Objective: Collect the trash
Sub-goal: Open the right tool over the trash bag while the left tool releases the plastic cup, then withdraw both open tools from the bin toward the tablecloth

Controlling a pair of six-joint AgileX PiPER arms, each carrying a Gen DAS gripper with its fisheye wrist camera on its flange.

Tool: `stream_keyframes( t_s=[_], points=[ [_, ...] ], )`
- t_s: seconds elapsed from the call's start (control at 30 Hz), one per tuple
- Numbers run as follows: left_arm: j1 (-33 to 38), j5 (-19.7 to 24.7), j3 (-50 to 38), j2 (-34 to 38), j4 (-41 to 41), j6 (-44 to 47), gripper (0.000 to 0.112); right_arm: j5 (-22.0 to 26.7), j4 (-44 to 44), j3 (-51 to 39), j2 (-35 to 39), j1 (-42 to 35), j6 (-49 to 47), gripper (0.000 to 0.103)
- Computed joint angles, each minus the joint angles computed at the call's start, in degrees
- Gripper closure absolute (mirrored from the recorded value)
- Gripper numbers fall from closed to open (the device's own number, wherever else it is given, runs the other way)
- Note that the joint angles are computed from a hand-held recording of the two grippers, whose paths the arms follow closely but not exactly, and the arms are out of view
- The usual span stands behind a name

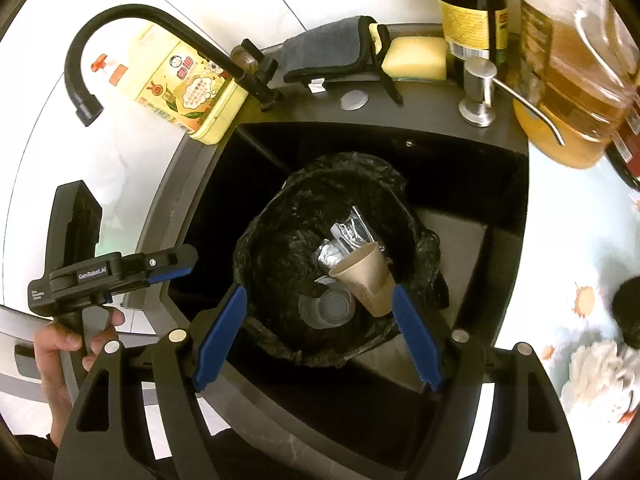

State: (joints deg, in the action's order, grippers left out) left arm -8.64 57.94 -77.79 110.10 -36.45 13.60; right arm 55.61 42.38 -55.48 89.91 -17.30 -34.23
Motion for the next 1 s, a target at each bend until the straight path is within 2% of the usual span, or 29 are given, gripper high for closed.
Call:
stream_keyframes(
  t_s=[0.27, 0.33, 0.57, 0.77, 1.0],
  points=[
    [-0.57, -0.46, 4.41, -3.56, -0.62, 1.72, 0.04, 0.49, -0.94, 4.37, -5.32, -2.59, -0.04, 0.028],
    [-0.96, -0.71, 5.36, -4.27, -0.24, 1.51, 0.031, 0.8, -0.99, 5.47, -6.48, -3.59, -0.38, 0.028],
    [-2.94, -1.66, 8.93, -5.6, -1.43, 2.37, 0.031, 2.84, -2.78, 10.03, -10.59, -7.82, -0.94, 0.028],
    [-6.71, -3.63, 11.25, -6.38, -2.82, 2.35, 0.031, 6.41, -5.74, 12.16, -13.4, -14.02, -3.04, 0.028],
    [-13.25, -8.46, 14.5, -9.21, -4.11, -1.56, 0.031, 12.75, -8.06, 10.31, -14.92, -25.25, -12.33, 0.028]
  ],
)
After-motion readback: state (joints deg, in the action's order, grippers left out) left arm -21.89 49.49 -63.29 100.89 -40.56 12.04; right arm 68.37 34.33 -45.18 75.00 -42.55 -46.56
